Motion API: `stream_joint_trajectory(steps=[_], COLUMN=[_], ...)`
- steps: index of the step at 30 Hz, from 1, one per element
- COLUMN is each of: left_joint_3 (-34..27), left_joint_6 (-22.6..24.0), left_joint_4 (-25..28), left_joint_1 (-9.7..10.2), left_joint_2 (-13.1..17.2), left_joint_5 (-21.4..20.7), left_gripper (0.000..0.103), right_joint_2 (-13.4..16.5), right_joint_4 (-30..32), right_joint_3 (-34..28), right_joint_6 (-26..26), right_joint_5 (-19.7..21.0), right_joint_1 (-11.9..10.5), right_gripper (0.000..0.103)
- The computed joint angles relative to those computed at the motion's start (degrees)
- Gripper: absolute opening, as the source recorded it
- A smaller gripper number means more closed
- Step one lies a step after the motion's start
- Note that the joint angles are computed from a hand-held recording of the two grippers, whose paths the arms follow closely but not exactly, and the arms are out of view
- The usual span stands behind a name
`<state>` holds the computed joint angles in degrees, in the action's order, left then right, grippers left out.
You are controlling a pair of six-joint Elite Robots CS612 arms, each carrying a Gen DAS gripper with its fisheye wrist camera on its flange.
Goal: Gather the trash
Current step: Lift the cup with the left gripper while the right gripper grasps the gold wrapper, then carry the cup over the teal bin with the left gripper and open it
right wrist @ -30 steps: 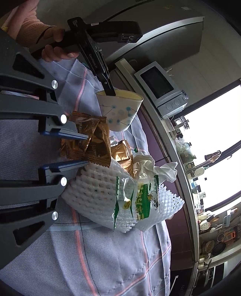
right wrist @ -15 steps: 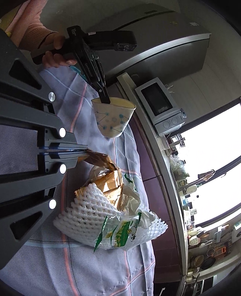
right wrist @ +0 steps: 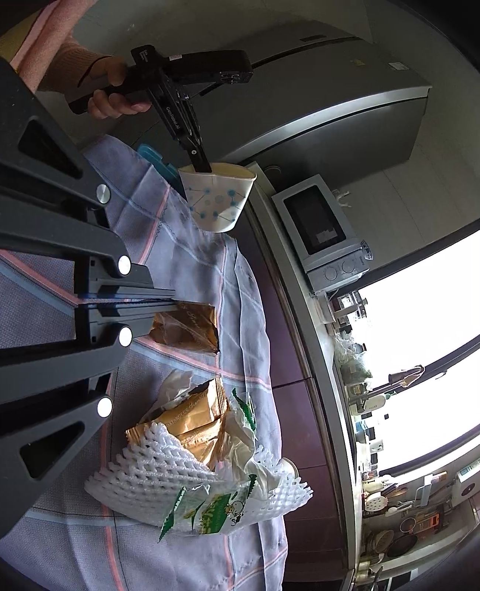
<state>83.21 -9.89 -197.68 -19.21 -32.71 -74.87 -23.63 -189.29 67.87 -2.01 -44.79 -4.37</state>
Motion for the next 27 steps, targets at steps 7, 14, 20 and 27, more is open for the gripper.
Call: stream_joint_trajectory(steps=[7, 14, 20, 27], left_joint_3=[2.7, 5.9, 8.1, 8.7], left_joint_6=[-1.6, -3.4, -5.3, -6.7], left_joint_4=[-1.0, -1.6, -1.1, 2.0], left_joint_1=[0.88, 1.96, 2.99, 4.69], left_joint_2=[-1.4, -2.9, -3.9, -4.2], left_joint_5=[3.5, 8.2, 12.2, 15.1], left_gripper=[0.004, 0.004, 0.004, 0.004], right_joint_2=[0.9, 2.1, 4.0, 6.7], right_joint_4=[0.2, 3.8, 10.4, 21.4], right_joint_3=[-3.0, -6.8, -12.4, -20.1], right_joint_6=[-0.5, -2.6, -4.7, -9.2], right_joint_5=[5.4, 10.5, 15.8, 23.0], right_joint_1=[1.0, 2.5, 4.3, 7.2], right_gripper=[0.000, 0.000, 0.000, 0.000])
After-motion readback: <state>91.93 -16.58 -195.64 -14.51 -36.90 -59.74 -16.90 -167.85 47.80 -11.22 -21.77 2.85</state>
